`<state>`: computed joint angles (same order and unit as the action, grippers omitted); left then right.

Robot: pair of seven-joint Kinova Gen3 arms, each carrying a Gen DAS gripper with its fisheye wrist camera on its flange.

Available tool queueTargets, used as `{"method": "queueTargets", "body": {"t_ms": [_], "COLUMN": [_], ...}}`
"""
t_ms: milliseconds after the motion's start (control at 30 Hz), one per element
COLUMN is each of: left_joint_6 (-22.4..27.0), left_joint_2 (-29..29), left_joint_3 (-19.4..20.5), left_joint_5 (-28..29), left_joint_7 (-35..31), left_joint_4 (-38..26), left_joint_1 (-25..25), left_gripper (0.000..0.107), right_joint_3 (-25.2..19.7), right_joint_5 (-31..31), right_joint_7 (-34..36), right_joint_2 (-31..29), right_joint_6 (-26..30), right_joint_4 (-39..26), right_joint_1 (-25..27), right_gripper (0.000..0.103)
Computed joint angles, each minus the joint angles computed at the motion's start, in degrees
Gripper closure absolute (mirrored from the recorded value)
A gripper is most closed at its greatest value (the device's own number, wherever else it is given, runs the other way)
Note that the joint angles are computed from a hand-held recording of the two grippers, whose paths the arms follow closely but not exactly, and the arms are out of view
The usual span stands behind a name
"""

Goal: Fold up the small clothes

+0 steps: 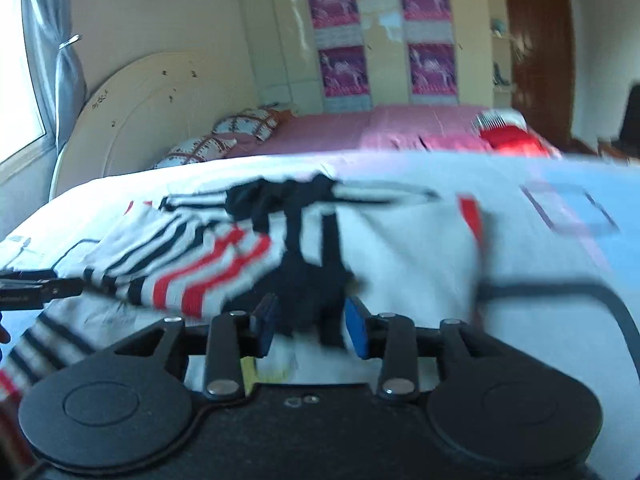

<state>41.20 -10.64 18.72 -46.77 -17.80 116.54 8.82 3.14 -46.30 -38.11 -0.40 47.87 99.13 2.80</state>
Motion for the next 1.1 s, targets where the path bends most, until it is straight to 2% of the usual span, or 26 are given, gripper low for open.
{"method": "queueTargets", "body": {"t_ms": [67, 167, 267, 333, 533, 567, 600, 667, 767, 800, 867, 1000, 1100], "left_joint_6": [1.30, 5.87, 7.69, 7.89, 7.09, 6.51, 5.78, 3.55, 1.29, 1.33, 0.11, -2.64, -6.47], "left_joint_2": [-4.09, -9.46, -15.88, -20.00, -31.65, -33.49, -35.27, -39.18, -41.83, -42.31, -42.96, -45.28, -44.06], "left_joint_3": [-0.41, 0.82, -0.76, -4.00, -10.98, -12.32, -13.75, -16.24, -16.19, -15.62, -17.17, -18.37, -21.67], "left_joint_5": [3.59, 9.38, 16.03, 20.69, 33.79, 35.85, 38.00, 42.66, 47.41, 48.46, 51.63, 56.22, 59.13], "left_joint_7": [-1.96, -5.44, -9.88, -12.35, -15.51, -15.99, -16.32, -16.34, -17.50, -17.90, -18.90, -20.08, -22.82], "left_joint_4": [2.74, 5.09, 7.19, 8.32, 12.30, 13.20, 14.13, 16.80, 19.51, 19.82, 21.41, 24.32, 26.25], "left_joint_1": [1.09, 1.81, 3.51, 6.07, 8.98, 9.83, 10.45, 12.62, 13.15, 12.88, 13.98, 12.51, 13.40], "left_gripper": [0.023, 0.023, 0.023, 0.023, 0.023, 0.023, 0.023, 0.023, 0.026, 0.040, 0.057, 0.057, 0.057], "right_joint_3": [2.07, 4.56, 7.37, 9.30, 14.20, 14.65, 15.26, 16.94, 20.84, 22.12, 24.64, 28.13, 31.65], "right_joint_5": [0.43, 2.93, 4.91, 5.74, 7.29, 7.90, 8.46, 9.25, 8.46, 8.20, 7.36, 5.29, 2.48], "right_joint_7": [-2.19, -6.01, -10.06, -13.52, -22.01, -22.58, -22.66, -22.54, -21.25, -21.11, -20.87, -19.81, -18.39], "right_joint_2": [-1.62, -5.50, -9.39, -11.59, -17.14, -18.35, -19.41, -20.98, -22.80, -23.17, -23.50, -23.31, -20.79], "right_joint_6": [4.23, 7.27, 10.36, 12.24, 18.41, 18.98, 19.69, 21.41, 24.33, 25.45, 27.71, 30.05, 32.74], "right_joint_4": [0.72, 3.34, 6.19, 7.91, 11.83, 12.39, 12.79, 13.25, 14.72, 15.17, 16.03, 17.46, 18.48], "right_joint_1": [2.07, 4.10, 5.34, 6.08, 7.06, 7.00, 6.66, 5.77, 4.35, 4.16, 3.94, 4.32, 5.02], "right_gripper": [0.065, 0.065, 0.065, 0.063, 0.060, 0.058, 0.050, 0.043, 0.042, 0.042, 0.044, 0.045, 0.047]}}
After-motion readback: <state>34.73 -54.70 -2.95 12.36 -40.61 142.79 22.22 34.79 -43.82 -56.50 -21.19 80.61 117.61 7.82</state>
